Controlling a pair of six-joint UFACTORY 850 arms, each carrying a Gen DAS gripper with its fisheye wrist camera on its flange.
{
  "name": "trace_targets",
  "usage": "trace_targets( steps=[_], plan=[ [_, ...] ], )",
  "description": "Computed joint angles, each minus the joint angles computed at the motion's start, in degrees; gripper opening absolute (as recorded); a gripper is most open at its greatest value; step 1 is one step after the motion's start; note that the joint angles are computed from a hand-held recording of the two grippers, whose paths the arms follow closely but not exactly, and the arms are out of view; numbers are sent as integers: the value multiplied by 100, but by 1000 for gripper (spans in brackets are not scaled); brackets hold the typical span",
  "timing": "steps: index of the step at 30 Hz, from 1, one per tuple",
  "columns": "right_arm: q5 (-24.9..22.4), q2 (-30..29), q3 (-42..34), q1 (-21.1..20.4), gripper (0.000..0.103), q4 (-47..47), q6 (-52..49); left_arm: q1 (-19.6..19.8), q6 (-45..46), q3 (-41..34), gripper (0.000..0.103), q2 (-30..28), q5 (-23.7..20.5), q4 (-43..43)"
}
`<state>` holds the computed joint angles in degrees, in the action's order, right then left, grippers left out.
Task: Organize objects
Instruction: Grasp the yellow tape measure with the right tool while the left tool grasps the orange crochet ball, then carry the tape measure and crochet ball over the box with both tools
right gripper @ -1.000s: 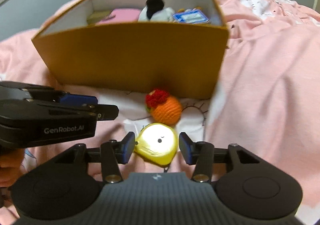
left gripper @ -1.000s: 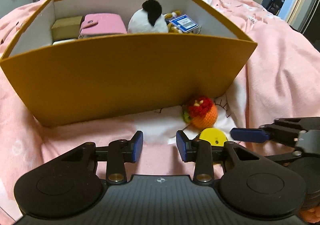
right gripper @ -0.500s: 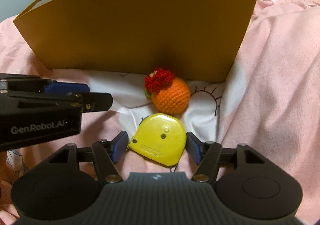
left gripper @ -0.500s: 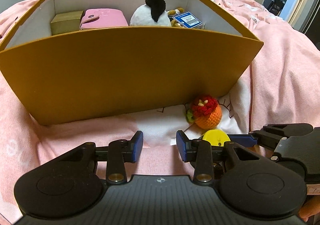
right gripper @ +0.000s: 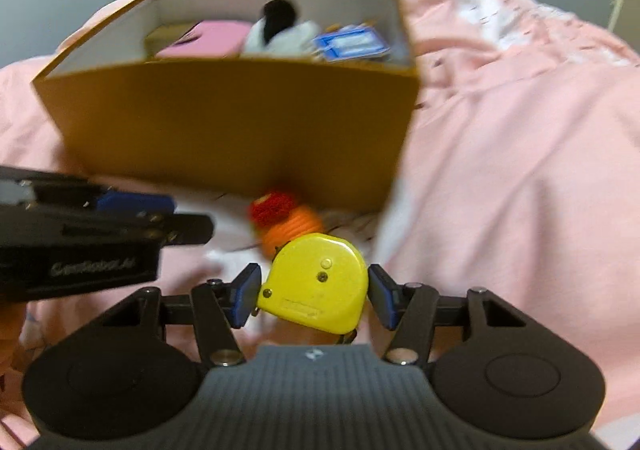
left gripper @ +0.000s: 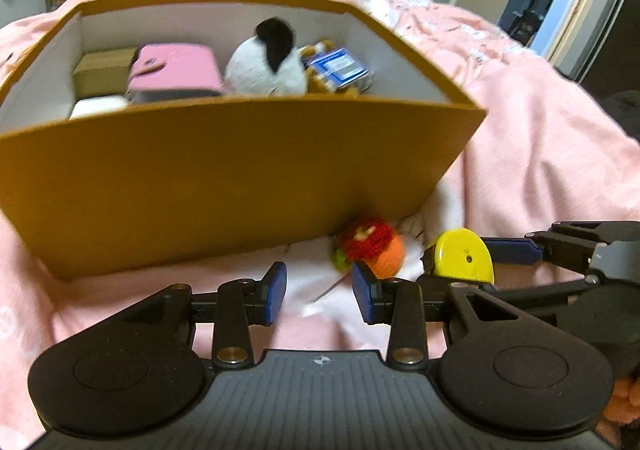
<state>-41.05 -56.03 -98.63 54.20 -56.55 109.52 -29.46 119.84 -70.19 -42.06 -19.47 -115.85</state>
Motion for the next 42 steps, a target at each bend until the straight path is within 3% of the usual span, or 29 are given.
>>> trace_targets(
  steps=[4,12,17,23,31,42],
  plan=[
    [-11,120,220,-45,59,-56,238,-82,352,-113,42,-71,-98,-161],
    [229,204,631,-174,60,30,346,-192,-1802,-842,45,-571,-111,1466],
    [300,194,654,-204,60,-34,386,-299,-2556,-1221,48,-850,37,2140],
    [299,168,647,-216,60,-20,286,-331,-2903,-1420,48,-1047,-88,2473],
    [263,169,640,-202,60,-16,269,-323,-1994,-1264,45,-1005,-179,1689],
    [-67,304,576,-35,59,-306,434,-141,-514,-375,43,-259,-346,281]
  ],
)
